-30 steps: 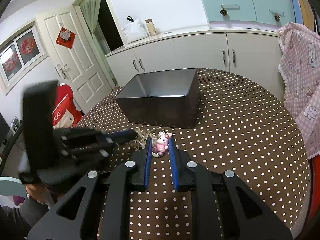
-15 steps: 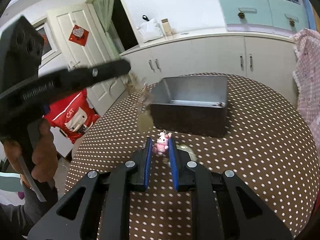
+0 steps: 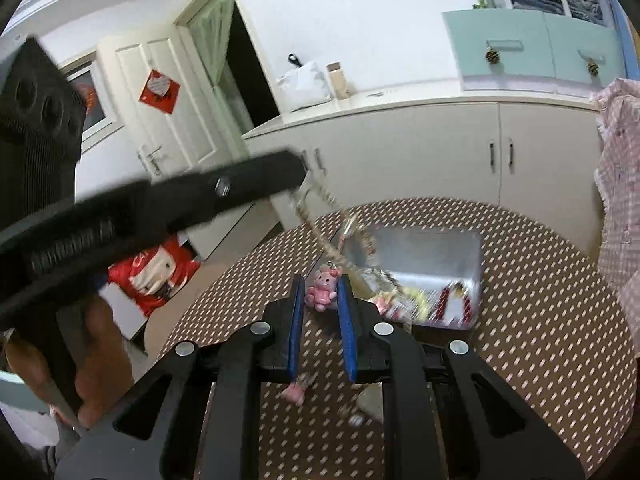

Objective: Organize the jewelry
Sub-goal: 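Carry the bunny charm into the box with the right gripper while the left grasps a chain, then open both grippers over the box and move back to the table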

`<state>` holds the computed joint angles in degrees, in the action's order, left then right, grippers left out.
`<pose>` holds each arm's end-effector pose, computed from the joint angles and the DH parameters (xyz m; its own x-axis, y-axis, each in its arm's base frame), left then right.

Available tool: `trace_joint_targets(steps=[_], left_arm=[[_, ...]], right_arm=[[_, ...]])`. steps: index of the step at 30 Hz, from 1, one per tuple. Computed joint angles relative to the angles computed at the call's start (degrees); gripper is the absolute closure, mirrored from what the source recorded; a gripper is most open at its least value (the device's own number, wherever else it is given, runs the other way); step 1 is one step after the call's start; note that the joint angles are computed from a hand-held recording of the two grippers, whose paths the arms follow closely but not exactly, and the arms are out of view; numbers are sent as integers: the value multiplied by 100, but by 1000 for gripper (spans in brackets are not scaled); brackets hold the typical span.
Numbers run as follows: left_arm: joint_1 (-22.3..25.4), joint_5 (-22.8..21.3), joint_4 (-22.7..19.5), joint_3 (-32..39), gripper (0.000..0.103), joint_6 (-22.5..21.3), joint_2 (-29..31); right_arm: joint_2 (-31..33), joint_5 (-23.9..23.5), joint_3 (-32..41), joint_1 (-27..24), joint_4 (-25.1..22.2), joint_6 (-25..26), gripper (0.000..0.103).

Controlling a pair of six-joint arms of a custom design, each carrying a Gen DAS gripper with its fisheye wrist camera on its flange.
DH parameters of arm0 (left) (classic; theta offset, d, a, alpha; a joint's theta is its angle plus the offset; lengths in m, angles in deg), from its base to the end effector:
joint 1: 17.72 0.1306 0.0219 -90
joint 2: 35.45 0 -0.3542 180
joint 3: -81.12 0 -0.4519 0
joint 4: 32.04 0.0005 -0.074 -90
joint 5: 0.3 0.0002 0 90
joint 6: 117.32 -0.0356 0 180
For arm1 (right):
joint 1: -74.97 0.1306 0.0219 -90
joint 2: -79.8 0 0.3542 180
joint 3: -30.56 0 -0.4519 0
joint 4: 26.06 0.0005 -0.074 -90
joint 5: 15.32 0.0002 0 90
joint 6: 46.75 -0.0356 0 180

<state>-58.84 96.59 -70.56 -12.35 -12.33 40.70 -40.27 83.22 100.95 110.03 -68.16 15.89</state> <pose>0.3569 -0.3179 0.5042 -0.5327 0.1242 -0.8372 0.6158 0.7355 -0.2827 0.3158 0.2145 0.4617 -0.5949 0.1378 -0.7919 -0.2153 0.9219 0.3221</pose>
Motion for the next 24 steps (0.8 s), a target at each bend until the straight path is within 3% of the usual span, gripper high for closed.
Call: trace_joint_targets(steps=[7,20,24], left_arm=[[142,145,-88,211,101,103,345],[205,150,-966,564,100,54,1049],[194,156,-1414,760,100,-14,1245]], right_arm=[[149,-172,37,-459,1,32,88],[190,-284,-192,-558,-234,-152,87],[136,-255,-224,-557,-280,-203,87]])
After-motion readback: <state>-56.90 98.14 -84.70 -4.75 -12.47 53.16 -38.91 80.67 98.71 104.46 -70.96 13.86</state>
